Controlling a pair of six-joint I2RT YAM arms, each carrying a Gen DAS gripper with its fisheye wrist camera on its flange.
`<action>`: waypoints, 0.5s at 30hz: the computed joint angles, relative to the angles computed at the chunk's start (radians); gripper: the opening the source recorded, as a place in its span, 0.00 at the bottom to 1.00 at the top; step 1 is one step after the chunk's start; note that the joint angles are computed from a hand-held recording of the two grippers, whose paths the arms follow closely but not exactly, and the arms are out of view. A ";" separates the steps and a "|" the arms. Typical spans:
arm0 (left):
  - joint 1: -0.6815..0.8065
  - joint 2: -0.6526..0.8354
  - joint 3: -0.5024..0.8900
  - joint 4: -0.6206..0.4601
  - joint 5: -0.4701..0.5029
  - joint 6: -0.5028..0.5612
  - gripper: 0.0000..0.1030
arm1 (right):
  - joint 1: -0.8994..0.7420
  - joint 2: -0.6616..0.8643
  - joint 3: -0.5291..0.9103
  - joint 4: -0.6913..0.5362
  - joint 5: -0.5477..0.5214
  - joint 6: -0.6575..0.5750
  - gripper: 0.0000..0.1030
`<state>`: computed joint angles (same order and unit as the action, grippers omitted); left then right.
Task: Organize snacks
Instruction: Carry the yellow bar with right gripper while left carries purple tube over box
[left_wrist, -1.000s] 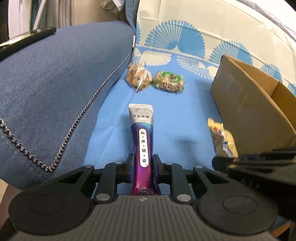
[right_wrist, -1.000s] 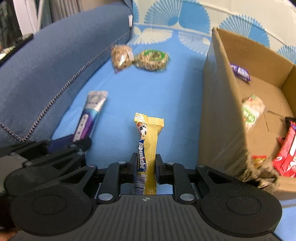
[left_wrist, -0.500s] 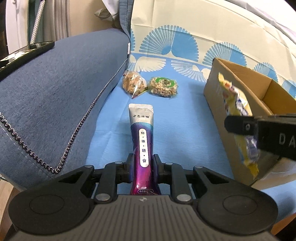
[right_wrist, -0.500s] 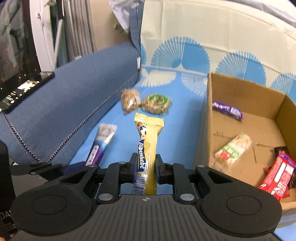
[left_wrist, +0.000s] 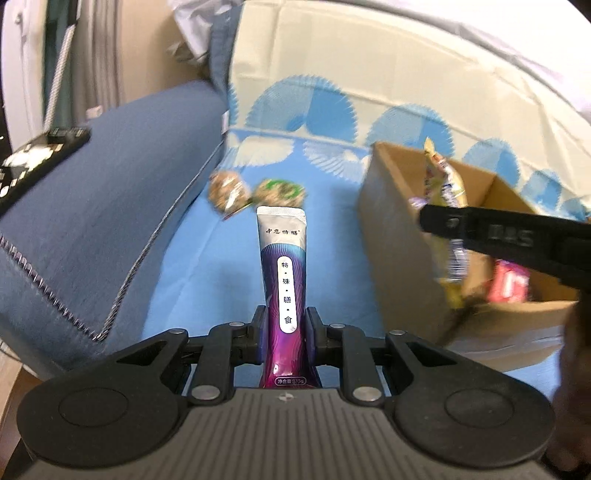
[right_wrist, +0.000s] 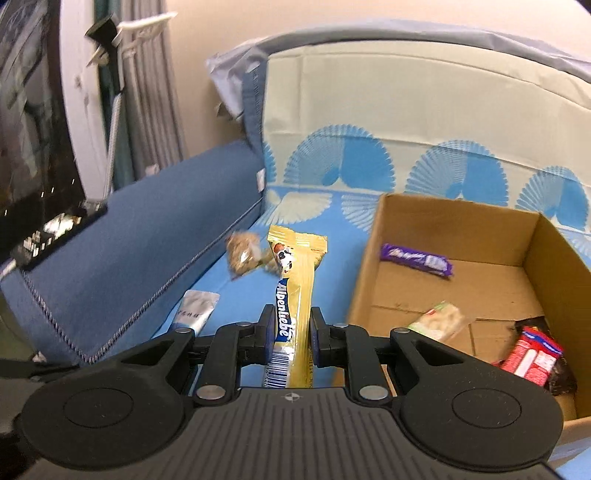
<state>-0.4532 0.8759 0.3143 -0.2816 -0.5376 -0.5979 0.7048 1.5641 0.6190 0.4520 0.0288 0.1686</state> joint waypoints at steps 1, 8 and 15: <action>-0.034 0.008 0.022 -0.013 -0.016 -0.016 0.21 | -0.018 -0.010 -0.007 0.006 -0.016 0.012 0.19; -0.181 0.106 0.163 -0.020 -0.111 -0.036 0.21 | -0.132 -0.069 -0.049 0.046 -0.087 0.071 0.17; -0.184 0.179 0.264 0.002 -0.108 -0.002 0.21 | -0.249 -0.100 -0.079 0.099 -0.128 0.132 0.16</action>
<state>-0.6370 1.0547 0.5782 -0.2800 -0.6456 -0.5998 0.4556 1.4642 0.5403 0.5511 -0.0987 0.3005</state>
